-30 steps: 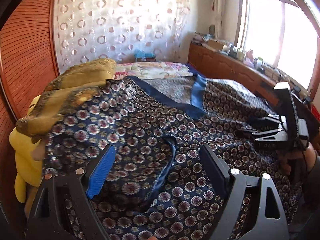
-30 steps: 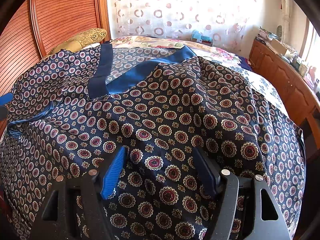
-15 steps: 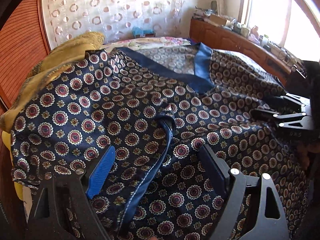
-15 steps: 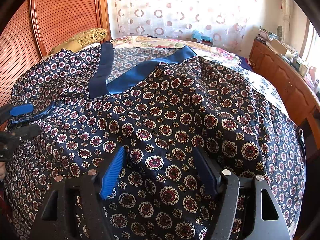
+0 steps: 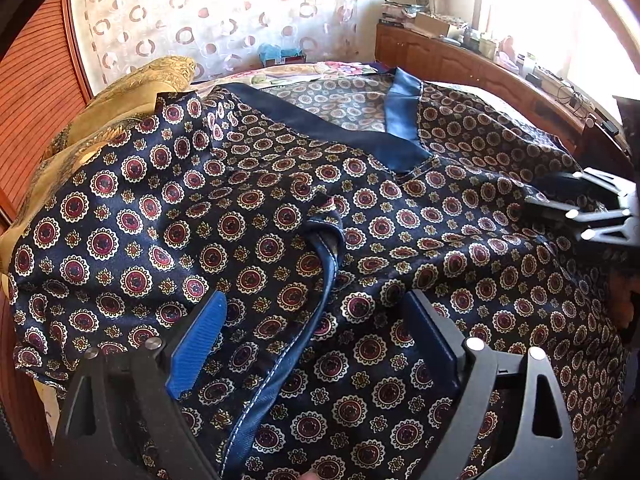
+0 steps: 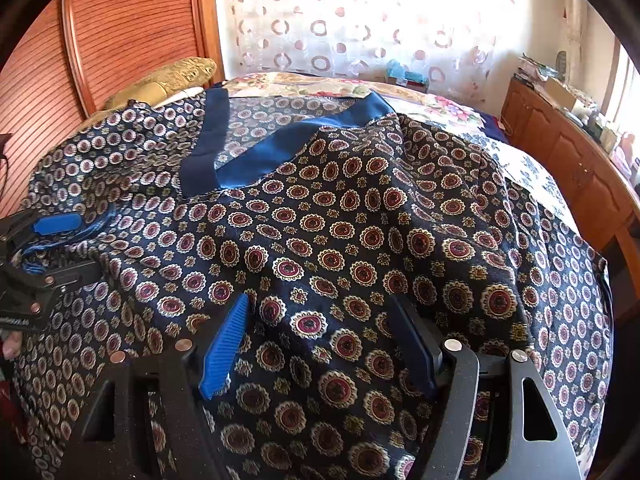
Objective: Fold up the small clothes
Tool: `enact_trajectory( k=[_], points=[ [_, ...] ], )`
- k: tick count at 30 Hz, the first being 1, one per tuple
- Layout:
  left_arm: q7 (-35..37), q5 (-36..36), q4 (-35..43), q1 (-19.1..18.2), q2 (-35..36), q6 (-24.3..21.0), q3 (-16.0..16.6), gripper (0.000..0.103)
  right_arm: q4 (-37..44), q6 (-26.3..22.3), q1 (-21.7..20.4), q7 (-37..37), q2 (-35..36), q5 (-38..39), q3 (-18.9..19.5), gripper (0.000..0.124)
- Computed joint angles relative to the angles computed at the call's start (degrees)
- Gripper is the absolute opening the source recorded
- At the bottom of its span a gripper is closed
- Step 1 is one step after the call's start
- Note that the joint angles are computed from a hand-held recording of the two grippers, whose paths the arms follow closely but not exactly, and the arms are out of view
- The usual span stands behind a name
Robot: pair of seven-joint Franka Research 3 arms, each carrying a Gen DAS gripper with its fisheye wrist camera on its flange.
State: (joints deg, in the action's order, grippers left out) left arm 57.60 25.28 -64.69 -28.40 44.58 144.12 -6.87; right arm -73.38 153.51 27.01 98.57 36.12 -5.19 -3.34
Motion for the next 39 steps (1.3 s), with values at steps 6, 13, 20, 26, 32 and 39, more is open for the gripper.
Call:
enact_trajectory(
  k=[6,13,20,26,32,39],
  points=[
    [0.0,0.1,0.1,-0.1,0.0,-0.2,0.1,0.090,-14.8,10.1,-1.7,2.8,-10.8,-1.7,-3.3,0.073],
    [-0.1,0.2,0.4,-0.1,0.2,-0.4,0.2,0.090,-24.8,10.6,-5.2,10.1,-16.8,-7.1,-8.2,0.073],
    [-0.9,0.7,0.1,-0.5,-0.1,-0.6,0.5,0.090,-27.4,8.4,-16.3,1.7,-17.1,6.2,0.4,0.056],
    [-0.8,0.6,-0.2,-0.2,-0.2,-0.4,0.2,0.090,-26.3,8.4,-21.5,-11.1,-16.4,19.3,5.4,0.021],
    [-0.8,0.5,-0.1,-0.2,-0.1,-0.4,0.2,0.090,-25.5,10.3,-15.1,-5.3,-15.4,11.0,-1.3,0.002],
    [-0.8,0.4,-0.2,-0.1,-0.2,-0.3,0.1,0.090,-30.3,18.6,-14.4,-2.7,-19.3,9.5,-2.6,0.001]
  ],
)
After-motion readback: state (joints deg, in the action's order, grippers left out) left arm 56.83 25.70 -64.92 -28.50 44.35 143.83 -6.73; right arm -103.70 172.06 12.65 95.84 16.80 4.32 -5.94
